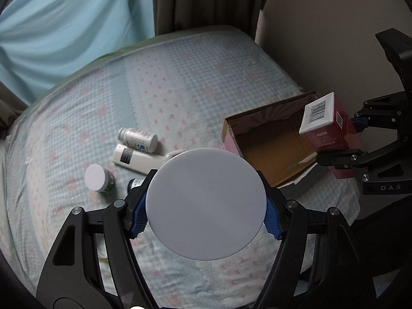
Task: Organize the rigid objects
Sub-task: 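Carry the white jar and red box toward the cardboard box with both grippers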
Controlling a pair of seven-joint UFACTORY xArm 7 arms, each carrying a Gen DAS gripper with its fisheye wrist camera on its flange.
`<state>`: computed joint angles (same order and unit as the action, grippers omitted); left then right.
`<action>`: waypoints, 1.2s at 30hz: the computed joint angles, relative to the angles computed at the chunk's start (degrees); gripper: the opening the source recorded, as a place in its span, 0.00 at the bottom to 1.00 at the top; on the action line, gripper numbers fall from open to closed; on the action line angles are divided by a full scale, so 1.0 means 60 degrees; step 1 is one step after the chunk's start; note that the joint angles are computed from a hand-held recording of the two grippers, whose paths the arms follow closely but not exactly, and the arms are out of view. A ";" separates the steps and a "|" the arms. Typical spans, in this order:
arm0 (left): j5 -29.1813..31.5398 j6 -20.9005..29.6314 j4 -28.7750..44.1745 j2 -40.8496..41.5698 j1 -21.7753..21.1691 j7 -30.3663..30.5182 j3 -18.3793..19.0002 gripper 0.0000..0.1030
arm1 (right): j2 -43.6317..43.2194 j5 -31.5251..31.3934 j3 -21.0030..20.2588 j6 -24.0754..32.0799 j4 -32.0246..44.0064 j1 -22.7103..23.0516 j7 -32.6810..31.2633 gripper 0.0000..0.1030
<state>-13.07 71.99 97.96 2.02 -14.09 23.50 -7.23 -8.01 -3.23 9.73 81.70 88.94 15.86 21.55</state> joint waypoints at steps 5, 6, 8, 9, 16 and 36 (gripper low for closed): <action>0.0354 -0.0306 0.0299 0.0442 -0.0852 -0.1052 -0.0588 0.66 | -0.1352 0.0118 -0.0650 0.0174 -0.1321 -0.0669 -0.0682 0.40; 0.0439 -0.0303 0.0418 0.0604 -0.1029 -0.1300 -0.0669 0.66 | -0.1495 0.0167 -0.0778 0.0163 -0.1519 -0.0832 -0.0819 0.40; 0.0580 -0.0294 0.0629 0.0947 -0.1356 -0.1765 -0.0785 0.66 | -0.1724 0.0271 -0.1030 0.0138 -0.1900 -0.1156 -0.1118 0.40; 0.0616 -0.0291 0.0701 0.1114 -0.1495 -0.1970 -0.0821 0.66 | -0.1797 0.0291 -0.1134 0.0119 -0.2077 -0.1318 -0.1248 0.40; 0.1570 0.0024 0.2005 0.2785 -0.2517 -0.2837 -0.0849 0.66 | -0.1889 0.0642 -0.1639 -0.0434 -0.3265 -0.2186 -0.1835 0.40; 0.3025 0.0840 0.4163 0.6422 -0.3935 -0.2041 -0.0198 0.66 | -0.0655 0.1058 -0.1722 -0.2942 -0.5319 -0.2981 -0.0761 0.40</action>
<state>5.09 77.03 122.94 40.55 -37.70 11.25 -8.42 -11.94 3.12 -0.61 64.04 57.02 -2.02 16.99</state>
